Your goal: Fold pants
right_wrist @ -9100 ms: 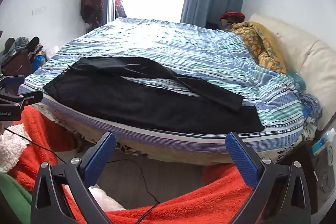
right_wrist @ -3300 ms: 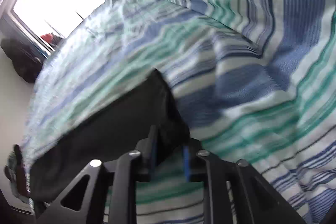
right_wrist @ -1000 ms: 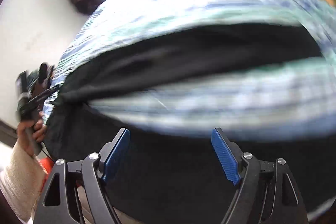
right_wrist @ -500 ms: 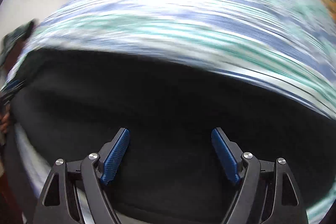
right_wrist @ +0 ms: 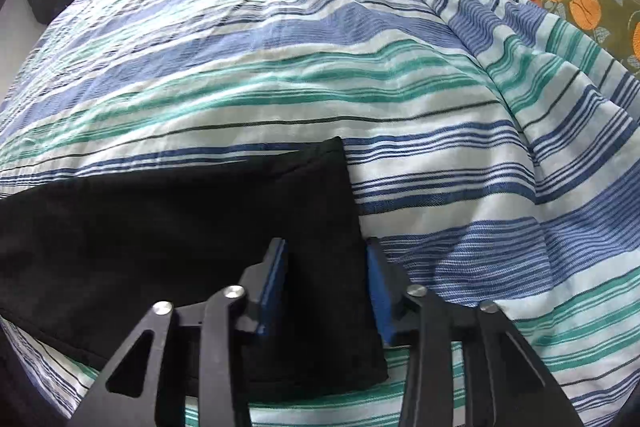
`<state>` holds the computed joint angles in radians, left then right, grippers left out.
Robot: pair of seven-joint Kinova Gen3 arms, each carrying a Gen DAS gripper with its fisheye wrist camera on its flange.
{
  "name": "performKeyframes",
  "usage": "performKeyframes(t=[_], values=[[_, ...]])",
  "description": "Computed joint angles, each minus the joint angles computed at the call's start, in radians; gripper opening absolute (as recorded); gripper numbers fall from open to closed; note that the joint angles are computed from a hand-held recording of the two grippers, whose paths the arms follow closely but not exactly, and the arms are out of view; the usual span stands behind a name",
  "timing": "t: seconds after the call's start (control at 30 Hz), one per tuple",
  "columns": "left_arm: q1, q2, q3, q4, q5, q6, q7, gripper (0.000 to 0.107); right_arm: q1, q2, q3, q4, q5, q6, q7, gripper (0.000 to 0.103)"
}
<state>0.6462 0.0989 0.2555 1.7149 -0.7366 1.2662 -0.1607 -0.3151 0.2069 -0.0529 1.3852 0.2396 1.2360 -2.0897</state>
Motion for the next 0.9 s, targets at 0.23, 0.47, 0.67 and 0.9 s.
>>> performKeyframes(t=[0.23, 0.47, 0.67, 0.9], values=[[0.001, 0.001, 0.001, -0.001, 0.000, 0.002, 0.000, 0.102, -0.147, -0.307, -0.085, 0.145, 0.101, -0.075, 0.015, 0.007], [0.007, 0.017, 0.000, -0.023, 0.006, 0.028, -0.009, 0.102, -0.071, -0.622, -0.361, 0.304, 0.004, 0.204, -0.224, 0.006], [0.015, 0.063, -0.006, -0.148, 0.072, 0.169, -0.077, 0.102, 0.147, -0.729, -0.495, 0.354, -0.041, 0.388, -0.441, 0.042], [0.150, -0.040, 0.092, -0.227, 0.145, 0.237, -0.064, 0.102, 0.143, -0.601, -0.796, 0.219, -0.056, 0.203, -0.615, 0.055]])
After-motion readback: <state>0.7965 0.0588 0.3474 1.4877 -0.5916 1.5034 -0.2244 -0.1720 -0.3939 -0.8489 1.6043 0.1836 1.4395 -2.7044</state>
